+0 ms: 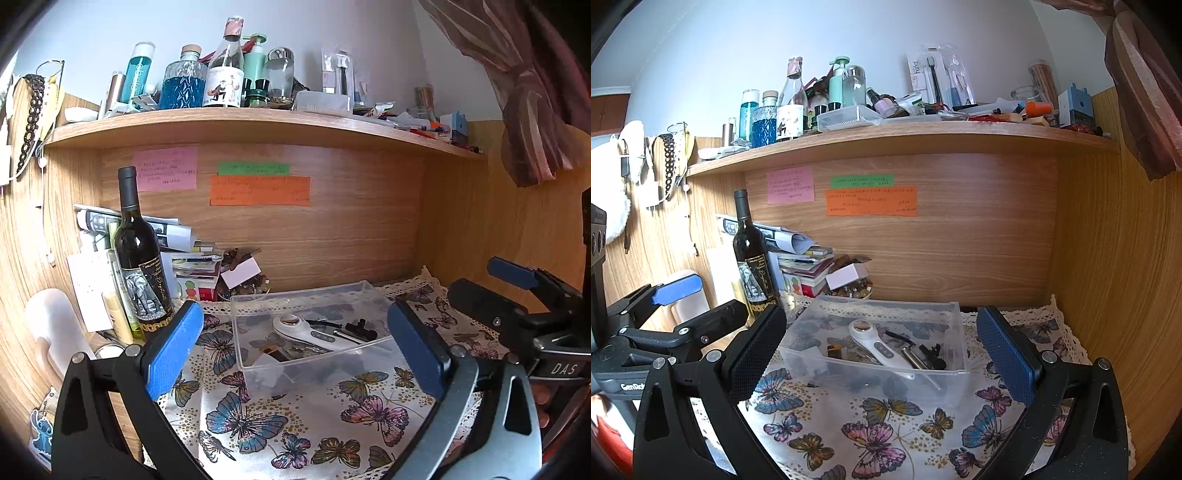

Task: Organize rigid objects

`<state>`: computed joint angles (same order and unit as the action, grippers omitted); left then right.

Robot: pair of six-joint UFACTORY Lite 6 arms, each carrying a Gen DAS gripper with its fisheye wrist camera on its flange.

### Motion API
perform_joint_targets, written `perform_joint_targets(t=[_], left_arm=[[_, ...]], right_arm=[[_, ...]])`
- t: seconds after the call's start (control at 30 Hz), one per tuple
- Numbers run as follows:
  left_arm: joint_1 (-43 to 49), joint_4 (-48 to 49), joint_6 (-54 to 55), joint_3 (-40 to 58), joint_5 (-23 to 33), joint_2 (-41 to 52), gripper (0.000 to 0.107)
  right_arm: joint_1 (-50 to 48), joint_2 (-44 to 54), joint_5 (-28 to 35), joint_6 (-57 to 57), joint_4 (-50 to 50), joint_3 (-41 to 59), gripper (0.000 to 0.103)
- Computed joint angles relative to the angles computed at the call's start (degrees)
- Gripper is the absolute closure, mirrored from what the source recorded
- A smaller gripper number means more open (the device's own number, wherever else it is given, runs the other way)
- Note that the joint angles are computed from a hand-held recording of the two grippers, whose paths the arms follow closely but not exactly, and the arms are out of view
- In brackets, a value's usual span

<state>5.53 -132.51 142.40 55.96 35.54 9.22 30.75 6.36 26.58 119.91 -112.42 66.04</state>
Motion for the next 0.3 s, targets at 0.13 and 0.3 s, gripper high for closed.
perform_joint_targets(t=[0.13, 0.3], left_arm=[[-0.1, -0.2, 0.4, 0.0, -0.1, 0.1, 0.005], [0.0, 0.2, 0.1, 0.2, 0.1, 0.4, 0.005]], right_arm=[[-0.3, 0.1, -0.3, 0.7, -0.5, -0.1, 0.0], [-0.8, 0.2, -0.7, 2.0, -1.3, -0.3, 0.0]])
